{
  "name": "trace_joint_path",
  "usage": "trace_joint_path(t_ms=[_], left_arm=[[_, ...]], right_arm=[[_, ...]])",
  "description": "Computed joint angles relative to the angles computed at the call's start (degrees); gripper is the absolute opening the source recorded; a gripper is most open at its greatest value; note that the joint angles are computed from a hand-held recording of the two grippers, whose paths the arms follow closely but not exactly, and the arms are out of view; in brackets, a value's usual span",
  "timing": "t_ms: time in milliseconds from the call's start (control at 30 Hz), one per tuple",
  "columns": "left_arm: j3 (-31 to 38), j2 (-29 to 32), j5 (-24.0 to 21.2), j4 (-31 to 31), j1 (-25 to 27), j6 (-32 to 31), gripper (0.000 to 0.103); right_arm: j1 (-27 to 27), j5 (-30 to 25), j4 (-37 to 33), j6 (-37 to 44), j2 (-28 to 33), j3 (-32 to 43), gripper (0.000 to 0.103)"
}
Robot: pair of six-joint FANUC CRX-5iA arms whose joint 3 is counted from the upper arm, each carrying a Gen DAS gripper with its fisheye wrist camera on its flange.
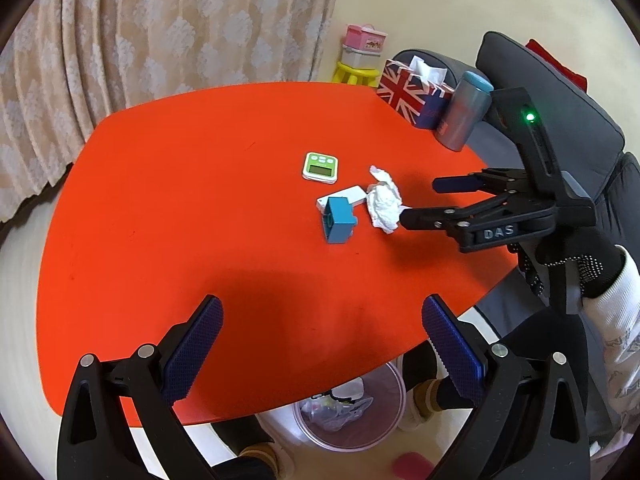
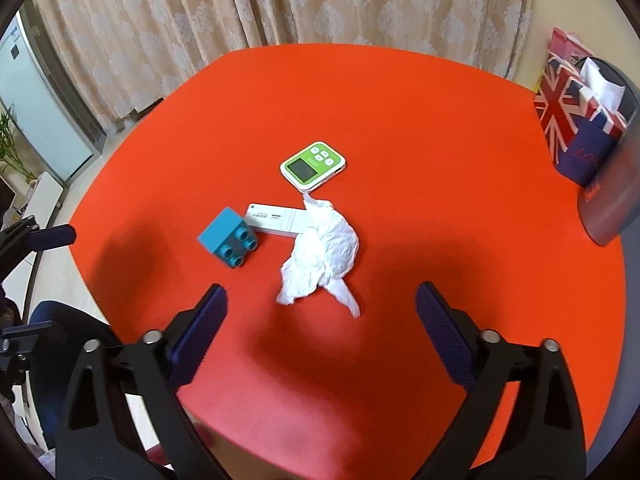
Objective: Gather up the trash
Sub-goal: 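Move the right tool to the crumpled white tissue and grasp it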
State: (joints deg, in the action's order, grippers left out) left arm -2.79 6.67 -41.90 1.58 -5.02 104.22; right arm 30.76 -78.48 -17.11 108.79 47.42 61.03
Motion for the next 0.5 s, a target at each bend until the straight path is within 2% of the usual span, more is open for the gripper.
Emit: trace_joint_path(t_ms=[267,367,500], left_arm=[[-0.51,0.67,0.31,1.22,0.59,-0.83,0.096],[-0.82,0.78,0.60,1.71,0.70,-1.04,0.096],[-0.92,0.82,0.63,2.14,0.70,-1.41,0.096]], right_arm=[[0.43,-1.05,0.63,-0.33,2.23,1.80,0.072],[0.78,-0.62,1.11,-0.11,2.15,1.20,0.058],[0.86,-0.67,0.90,0.48,2.06,0.86,0.034]])
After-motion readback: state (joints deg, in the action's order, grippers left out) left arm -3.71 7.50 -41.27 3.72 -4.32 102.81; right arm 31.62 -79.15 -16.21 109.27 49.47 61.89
